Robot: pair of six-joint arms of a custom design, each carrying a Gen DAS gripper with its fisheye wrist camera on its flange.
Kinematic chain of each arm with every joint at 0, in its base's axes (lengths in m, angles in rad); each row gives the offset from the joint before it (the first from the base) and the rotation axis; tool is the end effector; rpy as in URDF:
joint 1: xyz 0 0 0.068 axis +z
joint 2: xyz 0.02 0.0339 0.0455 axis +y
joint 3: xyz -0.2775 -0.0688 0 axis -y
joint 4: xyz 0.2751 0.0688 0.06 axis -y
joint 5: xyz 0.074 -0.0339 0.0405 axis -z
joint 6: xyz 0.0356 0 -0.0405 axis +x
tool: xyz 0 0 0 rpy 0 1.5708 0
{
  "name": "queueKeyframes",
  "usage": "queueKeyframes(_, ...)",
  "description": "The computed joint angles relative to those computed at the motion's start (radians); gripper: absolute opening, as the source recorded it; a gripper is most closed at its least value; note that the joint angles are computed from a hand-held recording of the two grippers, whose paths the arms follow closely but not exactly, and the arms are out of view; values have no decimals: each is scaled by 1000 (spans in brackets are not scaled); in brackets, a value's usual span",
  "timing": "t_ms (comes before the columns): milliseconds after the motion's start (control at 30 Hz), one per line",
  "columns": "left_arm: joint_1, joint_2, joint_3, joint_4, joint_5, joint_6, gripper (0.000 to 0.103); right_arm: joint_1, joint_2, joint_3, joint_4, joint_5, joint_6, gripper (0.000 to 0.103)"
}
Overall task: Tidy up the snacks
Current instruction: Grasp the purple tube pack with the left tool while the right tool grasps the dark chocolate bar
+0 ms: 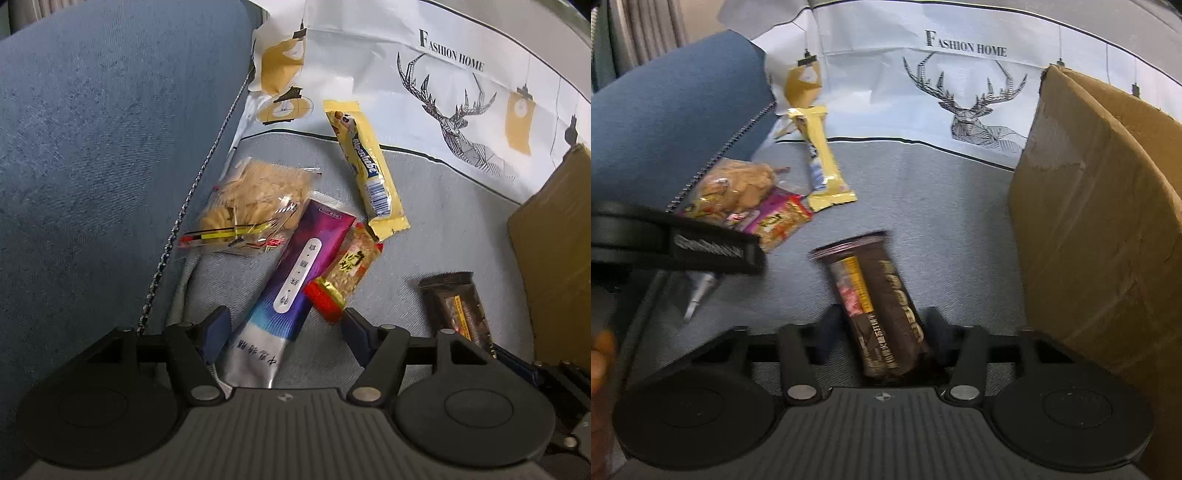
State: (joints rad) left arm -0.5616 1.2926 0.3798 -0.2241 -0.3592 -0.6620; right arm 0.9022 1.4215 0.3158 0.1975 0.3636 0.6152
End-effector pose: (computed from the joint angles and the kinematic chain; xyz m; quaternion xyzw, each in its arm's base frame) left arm 0.1799 -0.0984 0.1020 -0.0866 0.9577 0.0212 0.2736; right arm 0.1474 0.1661 0.0844 -0.0748 0.9289 0.0960 0.3498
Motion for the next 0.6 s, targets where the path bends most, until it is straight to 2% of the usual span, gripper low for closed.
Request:
queueKeyframes(33,-2,-11,-3,-9,3,-5,62,1,-16,-9,-1,-12,7,41)
queueKeyframes(67,-2,-24,-6,-17,7,-9,49,-4,-40,-18,-4,-32,14,41)
queueKeyframes(100,-4,-46,-12,-30,9,-12,40,-11,-71,-28,-16,-53,23,41)
queueKeyframes(167,-1,-92,-22,-60,35,-26,31,-13,-136,-45,-43,-73,36,41)
queueKeyframes(333,-45,-248,-49,-173,49,-87,27,54,-361,-74,-189,-38,18,41)
queueKeyframes(467,-90,-395,-70,-292,53,-171,26,162,-582,-94,-384,33,53,41)
queueKeyframes(600,-184,-489,-72,-403,44,-275,26,322,-764,-92,-612,121,146,41)
